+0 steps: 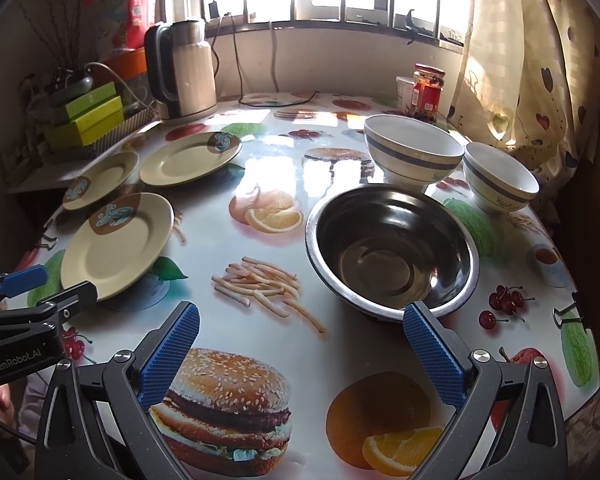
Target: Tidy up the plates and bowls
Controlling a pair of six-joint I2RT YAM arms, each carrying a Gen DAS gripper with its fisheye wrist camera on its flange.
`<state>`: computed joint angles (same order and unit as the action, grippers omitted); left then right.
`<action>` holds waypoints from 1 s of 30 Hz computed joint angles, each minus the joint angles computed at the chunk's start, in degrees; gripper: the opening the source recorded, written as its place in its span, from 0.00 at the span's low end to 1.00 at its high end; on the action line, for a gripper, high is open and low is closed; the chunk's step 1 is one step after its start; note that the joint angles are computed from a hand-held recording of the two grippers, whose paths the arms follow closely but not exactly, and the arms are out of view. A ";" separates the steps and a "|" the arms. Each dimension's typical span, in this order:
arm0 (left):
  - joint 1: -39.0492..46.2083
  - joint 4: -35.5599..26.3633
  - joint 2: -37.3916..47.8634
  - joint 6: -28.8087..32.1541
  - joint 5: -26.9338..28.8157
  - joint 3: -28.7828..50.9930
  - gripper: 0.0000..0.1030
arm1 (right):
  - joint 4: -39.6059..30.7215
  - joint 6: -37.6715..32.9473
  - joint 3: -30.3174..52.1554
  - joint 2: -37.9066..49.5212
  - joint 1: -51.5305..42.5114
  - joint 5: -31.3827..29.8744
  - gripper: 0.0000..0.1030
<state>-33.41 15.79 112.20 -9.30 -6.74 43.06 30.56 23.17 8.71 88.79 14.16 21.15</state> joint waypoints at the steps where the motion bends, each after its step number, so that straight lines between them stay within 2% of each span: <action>1: 0.03 -0.03 0.02 0.04 0.05 0.04 0.80 | -0.03 0.00 0.00 -0.04 0.00 0.03 1.00; 14: 2.18 -1.44 -0.13 0.80 1.77 2.51 0.80 | -1.87 -2.72 2.39 -1.18 -1.14 -1.57 1.00; 20: 5.19 -6.05 1.97 2.00 4.08 9.60 0.80 | -5.41 -5.01 8.45 -0.50 -3.66 -4.06 1.00; 25: 7.93 -9.82 4.89 3.21 6.24 16.86 0.80 | -9.04 -7.35 16.08 3.10 -6.08 -9.24 1.00; 30: 9.91 -14.52 9.41 4.16 8.03 25.31 0.80 | -12.63 -7.77 24.43 8.12 -7.36 -9.49 1.00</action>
<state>-23.50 1.27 121.61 -5.14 1.29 68.38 17.93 15.40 33.13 96.91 6.80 11.66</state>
